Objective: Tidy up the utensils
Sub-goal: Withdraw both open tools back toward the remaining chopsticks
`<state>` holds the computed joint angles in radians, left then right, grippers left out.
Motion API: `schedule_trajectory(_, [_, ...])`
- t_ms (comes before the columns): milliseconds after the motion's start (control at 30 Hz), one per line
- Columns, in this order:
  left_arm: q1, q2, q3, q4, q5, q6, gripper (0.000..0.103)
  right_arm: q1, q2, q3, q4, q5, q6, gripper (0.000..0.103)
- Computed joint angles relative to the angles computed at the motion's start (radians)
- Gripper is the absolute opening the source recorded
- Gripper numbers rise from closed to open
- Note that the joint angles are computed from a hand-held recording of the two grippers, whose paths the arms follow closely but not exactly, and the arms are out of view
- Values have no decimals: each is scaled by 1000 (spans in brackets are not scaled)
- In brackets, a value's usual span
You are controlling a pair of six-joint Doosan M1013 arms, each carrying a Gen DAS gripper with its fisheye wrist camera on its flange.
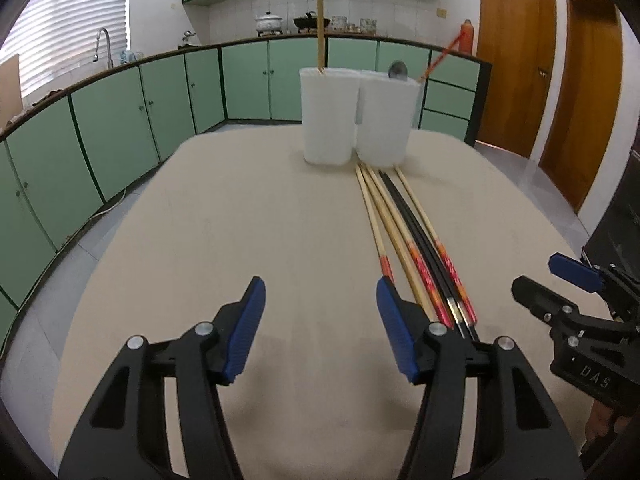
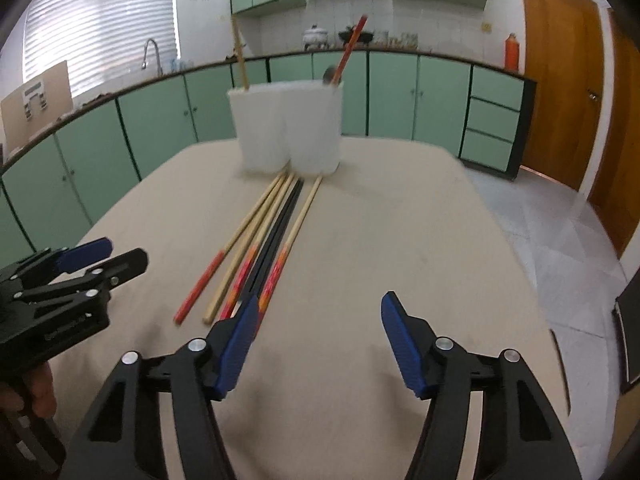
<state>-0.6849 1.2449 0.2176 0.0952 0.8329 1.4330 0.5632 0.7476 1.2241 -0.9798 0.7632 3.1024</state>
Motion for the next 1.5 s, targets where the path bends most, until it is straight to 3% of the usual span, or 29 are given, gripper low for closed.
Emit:
schedule_trajectory(233, [2,-24,65,-22,-13,10,56,-3,15,-18,96,-19,-87,53])
schedule_trajectory(400, [0,2,14,-25,23,9,56,-9,30,-39,165,-28,-154,49])
schedule_trajectory(800, [0,48,-76,-28,91,4,56,-10,60,-94,191,7,-212,46])
schedule_trajectory(1000, [-2,55,-91,-36,101,26,56,-14,53,-81,182,3,-184,31])
schedule_trajectory(1100, [-4,73,-128,-36,120,31,56,-15,50,-77,178,8,-170,30])
schedule_trajectory(1200, [-4,67,-115,-35,115,27,56,-18,41,-57,174,-34,-150,30])
schedule_trajectory(1300, [-4,65,-111,-34,112,27,56,-18,47,-67,177,-27,-165,30])
schedule_trajectory(1500, [-4,56,-94,-62,103,45,56,-19,48,-70,181,-14,-155,7])
